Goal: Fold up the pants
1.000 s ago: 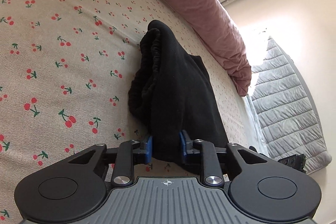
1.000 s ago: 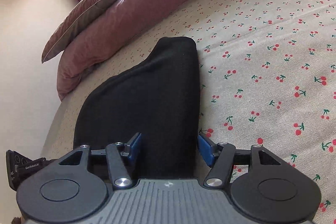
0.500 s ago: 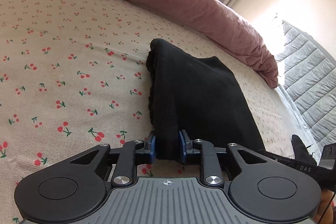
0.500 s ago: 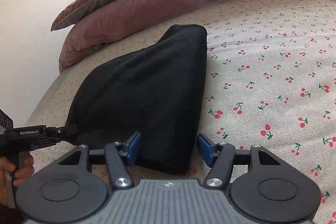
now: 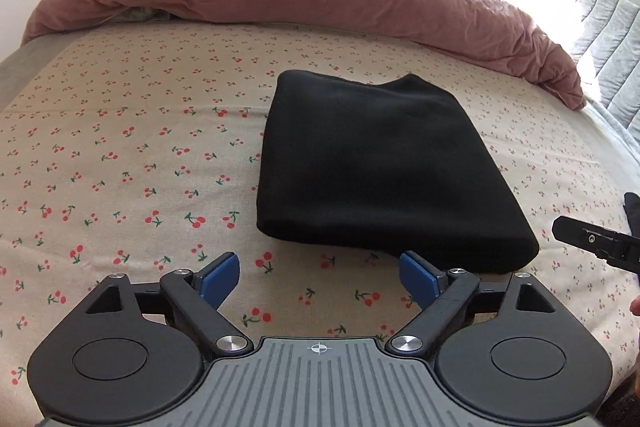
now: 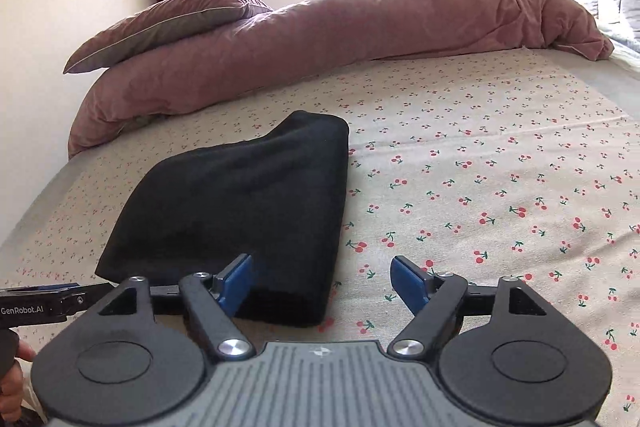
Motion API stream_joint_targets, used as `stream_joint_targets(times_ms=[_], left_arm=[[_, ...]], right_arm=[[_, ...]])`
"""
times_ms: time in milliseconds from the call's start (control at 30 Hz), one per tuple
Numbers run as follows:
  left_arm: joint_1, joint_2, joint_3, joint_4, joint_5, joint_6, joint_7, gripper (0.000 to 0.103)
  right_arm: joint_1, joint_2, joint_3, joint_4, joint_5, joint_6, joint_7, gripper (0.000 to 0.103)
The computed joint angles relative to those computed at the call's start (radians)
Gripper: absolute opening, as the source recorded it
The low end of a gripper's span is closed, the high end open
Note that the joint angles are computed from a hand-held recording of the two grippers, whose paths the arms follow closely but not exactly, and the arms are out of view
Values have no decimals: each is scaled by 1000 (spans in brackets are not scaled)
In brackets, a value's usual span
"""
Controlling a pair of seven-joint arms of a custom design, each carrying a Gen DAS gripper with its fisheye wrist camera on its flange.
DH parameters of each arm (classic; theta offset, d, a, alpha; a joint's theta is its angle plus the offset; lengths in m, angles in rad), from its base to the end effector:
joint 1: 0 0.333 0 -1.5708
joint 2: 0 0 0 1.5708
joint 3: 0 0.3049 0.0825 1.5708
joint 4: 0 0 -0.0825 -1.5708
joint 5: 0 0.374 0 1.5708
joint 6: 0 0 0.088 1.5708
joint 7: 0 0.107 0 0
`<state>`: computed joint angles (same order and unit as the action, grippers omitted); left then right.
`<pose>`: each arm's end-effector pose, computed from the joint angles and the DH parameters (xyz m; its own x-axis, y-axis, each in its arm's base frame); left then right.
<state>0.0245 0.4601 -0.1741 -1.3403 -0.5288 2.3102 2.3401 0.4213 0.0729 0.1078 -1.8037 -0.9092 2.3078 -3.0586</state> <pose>0.7151 -0.0902 0.5215 -0.6177 -0.7742 0.1384 -0.6418 0.3945 -0.6576 0.5380 0.2941 0.5442 -0.4915 -0.8381 -0.2367 -0.4787 0.4870 -0.7306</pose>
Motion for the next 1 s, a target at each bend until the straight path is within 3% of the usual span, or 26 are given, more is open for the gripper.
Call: stream_joint_targets(times_ms=[100,200,300,433,867,1000], left_arm=[[-9,-89,-5,-160,-26,134,38,103],[-59,-142,29,-271,64,248,9,103],[-68,-175,27,-359,70,344,21,103],[-61,-175,18,-363,47,303,26,103],[-88,-192,15,-429,56,483,43,103],[-87,-188,15,-424,57,476,47,103]], right_arm=[[28,25,14,34,-38,-83,-5,89],[51,61,13,70,-42,-152,-14,100],[73,79,9,79,-52,-213,-8,100],[96,123,2,116,-54,-284,-37,100],[113,135,-9,117,-24,-265,-39,100],[112,135,-10,116,-20,-254,-36,100]])
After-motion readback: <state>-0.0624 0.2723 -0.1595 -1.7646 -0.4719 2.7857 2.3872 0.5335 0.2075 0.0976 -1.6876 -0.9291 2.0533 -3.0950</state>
